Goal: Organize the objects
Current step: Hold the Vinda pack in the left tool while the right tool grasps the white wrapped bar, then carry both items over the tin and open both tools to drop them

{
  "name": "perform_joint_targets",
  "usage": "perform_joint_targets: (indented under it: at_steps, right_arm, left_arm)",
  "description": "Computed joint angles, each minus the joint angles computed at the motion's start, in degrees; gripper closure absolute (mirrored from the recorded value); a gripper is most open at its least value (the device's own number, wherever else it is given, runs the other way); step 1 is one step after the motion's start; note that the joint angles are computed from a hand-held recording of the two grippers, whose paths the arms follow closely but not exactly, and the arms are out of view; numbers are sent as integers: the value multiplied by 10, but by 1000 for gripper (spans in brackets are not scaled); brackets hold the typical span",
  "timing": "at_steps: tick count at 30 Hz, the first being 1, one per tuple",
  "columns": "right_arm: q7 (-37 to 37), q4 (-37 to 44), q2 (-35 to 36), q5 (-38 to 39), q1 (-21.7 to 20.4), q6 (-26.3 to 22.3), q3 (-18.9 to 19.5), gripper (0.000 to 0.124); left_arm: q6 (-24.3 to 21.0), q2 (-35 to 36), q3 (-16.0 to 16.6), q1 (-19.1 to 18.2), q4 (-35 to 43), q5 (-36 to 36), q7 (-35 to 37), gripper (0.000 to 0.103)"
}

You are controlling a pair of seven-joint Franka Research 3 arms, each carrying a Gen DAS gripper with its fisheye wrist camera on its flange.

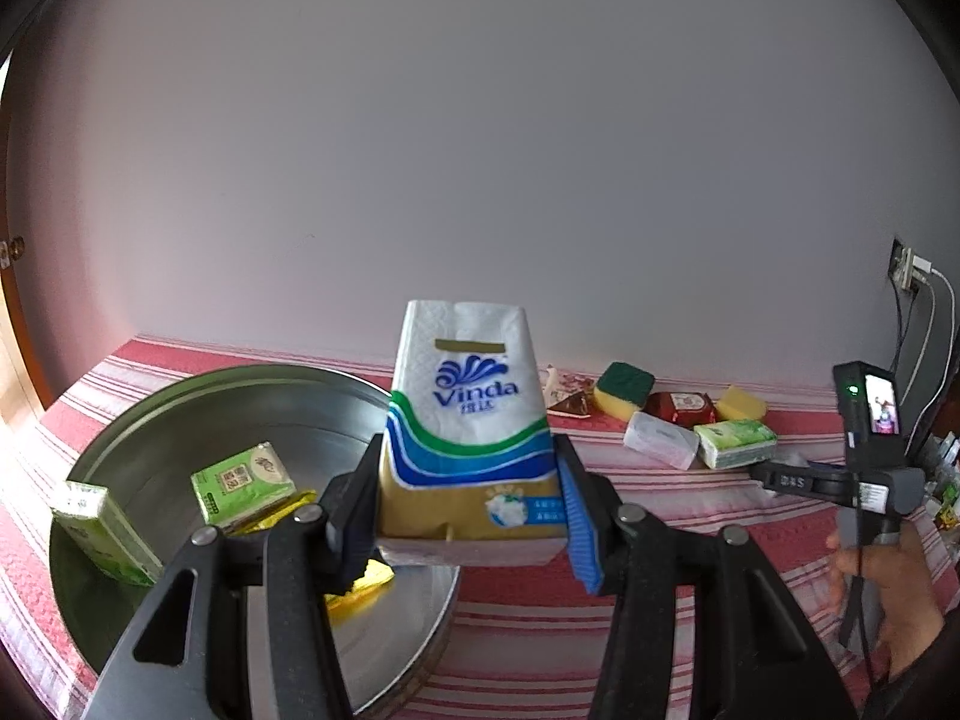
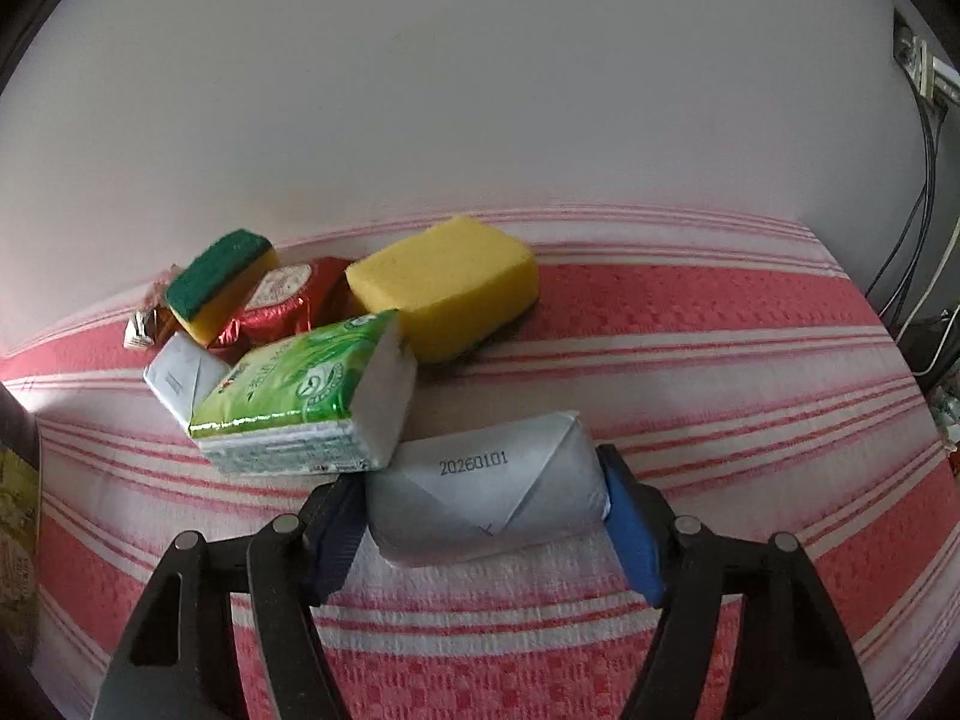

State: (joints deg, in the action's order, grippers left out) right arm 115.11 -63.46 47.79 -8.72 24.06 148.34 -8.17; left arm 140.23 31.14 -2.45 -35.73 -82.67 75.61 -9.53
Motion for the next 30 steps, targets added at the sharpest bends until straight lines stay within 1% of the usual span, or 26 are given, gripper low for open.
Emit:
perform_joint_targets:
  at_steps: [1,3,4,5,6,7,8,9,10,11,12,13,14,16,18,21,22,23,25,27,30]
  right_arm:
    - [2,-4,-3,-3,3,-2,-3,51]
    - [10,-41,-26,-5,6,10,-4,51]
    - [13,-42,-26,1,5,15,0,51]
    - [17,-63,-41,14,-1,21,10,51]
    - [18,-91,-59,33,-12,38,24,52]
    - [19,-126,-81,61,-25,64,41,51]
    - [25,-159,-101,83,-32,93,50,51]
    - [36,-187,-117,91,-28,122,45,51]
    - [58,-221,-136,88,-10,172,27,51]
    - [69,-241,-145,85,4,207,14,51]
    - [62,-241,-142,90,2,235,17,51]
    - [61,-251,-145,89,14,271,9,51]
    - [53,-259,-146,92,25,295,1,51]
    - [56,-274,-152,81,86,334,-52,51]
    - [44,-278,-148,78,132,366,-88,51]
    - [15,-306,-150,86,202,437,-137,51]
    - [3,-322,-155,90,215,461,-143,51]
    - [-7,-321,-153,96,223,471,-145,51]
    - [-25,-311,-146,104,232,489,-135,51]
    - [-39,-295,-138,106,227,494,-114,51]
    - [-64,-254,-117,112,226,484,-90,51]
  left_arm:
    - [-3,-1,1,-2,-1,3,-2,51]
    - [-2,-3,1,-2,-4,6,-5,51]
    - [-1,-3,1,-1,-5,6,-5,51]
    - [-2,-3,0,0,-5,5,-4,51]
    - [-3,-2,-1,2,-4,2,0,51]
    - [-5,-1,-2,3,-2,-2,3,51]
    - [-5,1,-2,3,1,-5,6,51]
    - [-5,2,-2,4,2,-7,7,51]
    - [-4,2,-2,4,2,-9,8,51]
    - [-3,2,-1,3,2,-8,8,51]
    - [-3,1,1,2,1,-6,5,51]
    - [-5,-1,3,0,-1,0,0,51]
    - [-9,-2,4,-2,-1,3,-3,51]
    - [-16,-8,4,-2,-7,7,-10,51]
    - [-19,-17,3,1,-18,11,-20,51]
    - [-35,-33,0,6,-40,19,-30,51]
    - [-40,-40,-1,9,-50,24,-34,51]
    - [-45,-47,-3,11,-58,28,-38,51]
    - [-61,-59,-7,16,-75,39,-45,51]
    - [-75,-73,-13,23,-93,49,-52,51]
    - [-86,-93,-23,40,-122,57,-64,51]
